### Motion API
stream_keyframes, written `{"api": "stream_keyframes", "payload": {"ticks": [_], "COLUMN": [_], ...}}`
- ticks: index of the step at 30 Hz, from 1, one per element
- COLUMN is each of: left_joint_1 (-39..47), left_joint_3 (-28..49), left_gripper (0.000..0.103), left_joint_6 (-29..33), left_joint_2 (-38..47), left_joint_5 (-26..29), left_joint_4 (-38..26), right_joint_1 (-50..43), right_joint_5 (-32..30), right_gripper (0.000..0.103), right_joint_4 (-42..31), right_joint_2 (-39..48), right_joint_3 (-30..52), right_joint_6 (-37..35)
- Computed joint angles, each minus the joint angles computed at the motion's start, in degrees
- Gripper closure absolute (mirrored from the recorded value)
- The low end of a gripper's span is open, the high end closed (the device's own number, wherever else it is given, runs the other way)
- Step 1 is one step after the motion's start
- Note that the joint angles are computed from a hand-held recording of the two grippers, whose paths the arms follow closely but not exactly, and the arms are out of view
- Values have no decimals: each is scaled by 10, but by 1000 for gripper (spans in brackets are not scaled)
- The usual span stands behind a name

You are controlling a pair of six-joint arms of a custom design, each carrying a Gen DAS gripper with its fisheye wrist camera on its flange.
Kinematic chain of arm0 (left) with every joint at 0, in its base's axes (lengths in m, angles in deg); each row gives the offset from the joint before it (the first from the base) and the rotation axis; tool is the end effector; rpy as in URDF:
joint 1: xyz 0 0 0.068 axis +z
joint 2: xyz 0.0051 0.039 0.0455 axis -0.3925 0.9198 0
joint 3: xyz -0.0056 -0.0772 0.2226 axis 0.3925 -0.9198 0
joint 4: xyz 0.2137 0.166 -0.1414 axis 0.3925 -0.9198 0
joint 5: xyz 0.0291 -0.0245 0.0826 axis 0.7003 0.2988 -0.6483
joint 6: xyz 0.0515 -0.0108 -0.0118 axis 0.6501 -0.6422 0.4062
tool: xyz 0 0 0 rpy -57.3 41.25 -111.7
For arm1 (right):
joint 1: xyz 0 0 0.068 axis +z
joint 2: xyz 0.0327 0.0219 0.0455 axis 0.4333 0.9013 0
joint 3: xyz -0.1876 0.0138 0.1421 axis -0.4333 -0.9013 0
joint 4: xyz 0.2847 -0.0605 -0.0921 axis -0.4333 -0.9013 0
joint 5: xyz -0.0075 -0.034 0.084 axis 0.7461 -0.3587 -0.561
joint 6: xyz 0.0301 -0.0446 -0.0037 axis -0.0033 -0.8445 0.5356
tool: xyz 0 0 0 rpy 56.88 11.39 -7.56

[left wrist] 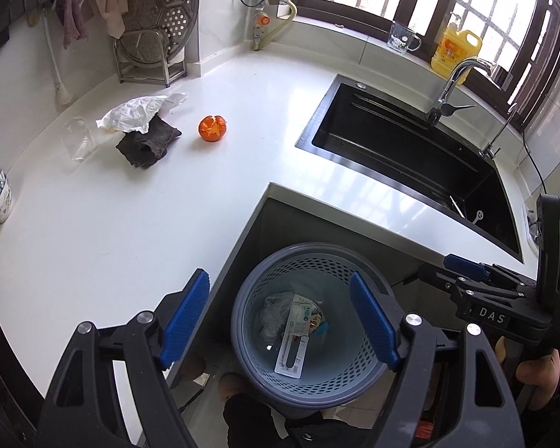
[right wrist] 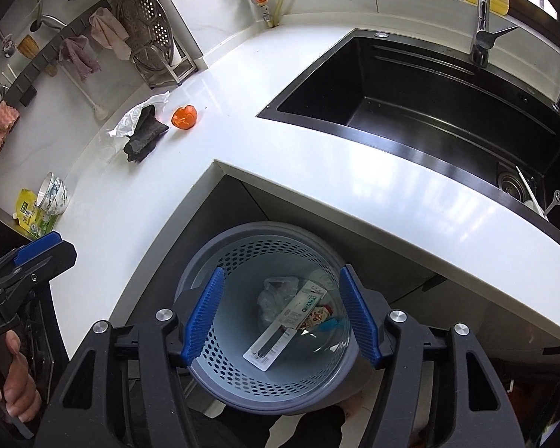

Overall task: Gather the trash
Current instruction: 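Move the left tool toward the clear plastic cup while the right tool approaches the orange peel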

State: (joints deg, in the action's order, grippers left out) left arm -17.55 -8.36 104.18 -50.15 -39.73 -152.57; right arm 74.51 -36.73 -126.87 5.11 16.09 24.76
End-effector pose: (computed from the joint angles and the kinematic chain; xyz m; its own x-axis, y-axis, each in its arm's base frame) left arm 0.1680 0.0052 0.2034 -0.8251 0.1759 -0.5370 0.2881 0.9485 -0.1320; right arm 0.1428 0.1511 0.1399 -0.8703 0.1850 -0.4565 0.0561 0.9580 0.2813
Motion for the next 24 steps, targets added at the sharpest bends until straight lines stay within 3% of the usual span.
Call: {"api": "stream_keyframes", "payload": {"ticks": [13,24], "left_joint_1": [203,303], "left_joint_3": [64,169], "left_gripper": [26,24], "left_joint_6": [124,176], "left_joint_2": [86,295], "left_joint_5": [77,96], "left_joint_4": [2,89], "right_joint_1": [27,-4], "right_joint_5": [9,-12], "right_gripper": [42,42], "right_joint_4": [67,125], "right_joint_2": [188,384], "right_joint_3": [124,273], "right_joint_6": [-26,-60]}}
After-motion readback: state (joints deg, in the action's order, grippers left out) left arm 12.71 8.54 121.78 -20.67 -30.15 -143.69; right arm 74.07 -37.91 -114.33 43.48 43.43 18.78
